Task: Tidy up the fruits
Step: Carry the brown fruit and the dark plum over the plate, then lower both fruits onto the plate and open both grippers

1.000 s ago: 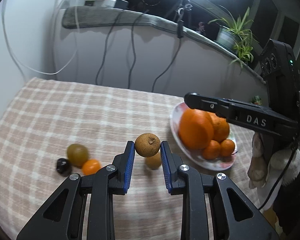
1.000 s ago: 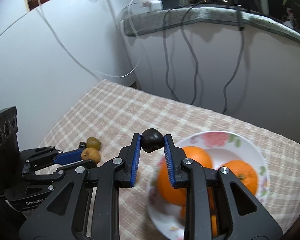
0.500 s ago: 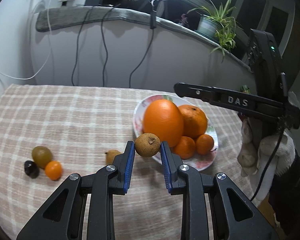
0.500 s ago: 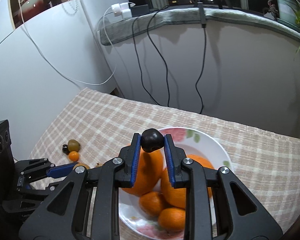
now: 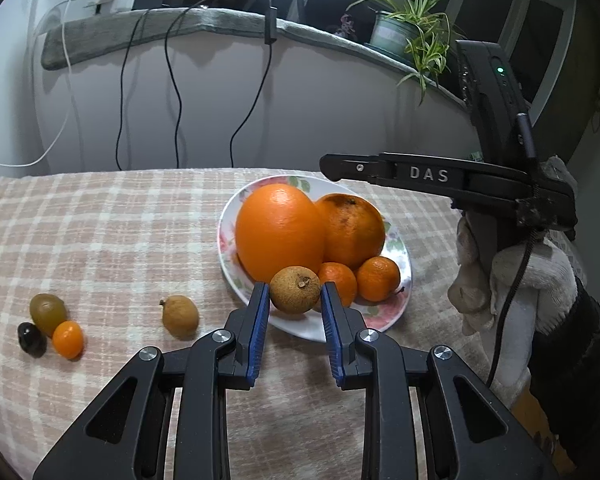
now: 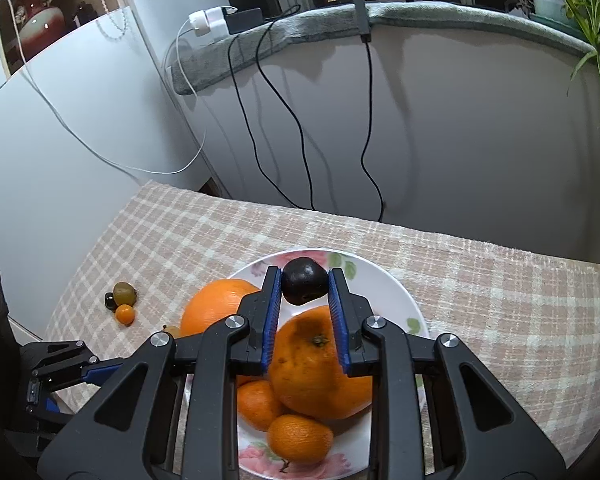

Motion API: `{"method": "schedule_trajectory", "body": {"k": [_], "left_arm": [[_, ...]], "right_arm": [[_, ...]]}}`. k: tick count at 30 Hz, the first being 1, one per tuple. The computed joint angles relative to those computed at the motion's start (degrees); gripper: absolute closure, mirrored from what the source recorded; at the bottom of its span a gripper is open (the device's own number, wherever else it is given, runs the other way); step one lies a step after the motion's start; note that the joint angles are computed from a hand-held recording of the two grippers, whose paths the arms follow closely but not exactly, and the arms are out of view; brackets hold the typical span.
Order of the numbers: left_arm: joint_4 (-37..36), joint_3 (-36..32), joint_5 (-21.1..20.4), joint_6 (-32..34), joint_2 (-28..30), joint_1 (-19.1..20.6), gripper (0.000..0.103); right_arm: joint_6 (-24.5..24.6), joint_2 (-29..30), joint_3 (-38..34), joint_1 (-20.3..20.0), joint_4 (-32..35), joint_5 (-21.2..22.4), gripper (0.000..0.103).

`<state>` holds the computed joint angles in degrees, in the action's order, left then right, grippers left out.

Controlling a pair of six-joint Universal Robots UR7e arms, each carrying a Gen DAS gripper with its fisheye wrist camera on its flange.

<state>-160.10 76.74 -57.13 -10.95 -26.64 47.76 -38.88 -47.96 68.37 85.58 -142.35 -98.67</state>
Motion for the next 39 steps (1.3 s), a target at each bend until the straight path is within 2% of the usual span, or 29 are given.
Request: {"method": "schedule_trajectory", "body": {"k": [18,31,33,35,36,38,39], "left_arm": [[2.0,-1.7,-0.9,-0.3,1.0,0.3,0.078],[2.0,-2.1,-1.1,-0.1,1.3,0.4,0.078],[2.0,-2.2,-1.0,-0.1,1.4,0.3,0.077],[2.1,-2.3,-0.8,-0.1,1.5,0.3,0.065],[1.9,-2.2,-0.7,-0.1,1.5,0.3,0.062],[1.8,-2.2,-0.9,0.0,1.5,0.2,0.061],[1.8,-2.1,-0.8,0.1,1.5,0.1,0.056]], "right_arm": [[2.2,1.0,-2.5,-0.9,3.3,-0.1,0.078],[2.2,1.3,-2.4,-0.8,2.8,-0.5,0.078],[2.2,1.3,-2.5,-0.8,2.9,-0.4,0.071],[2.1,1.2,-2.1,-0.8,2.2,-0.3,0.046],[1.9,1.1,-1.8,-0.8,1.5,-0.2,0.043],[1.7,0.8,-1.3,-0.8,0.9,0.3,0.040],[1.8,0.7,-1.3,-0.7,1.0,0.4,0.039]]}}
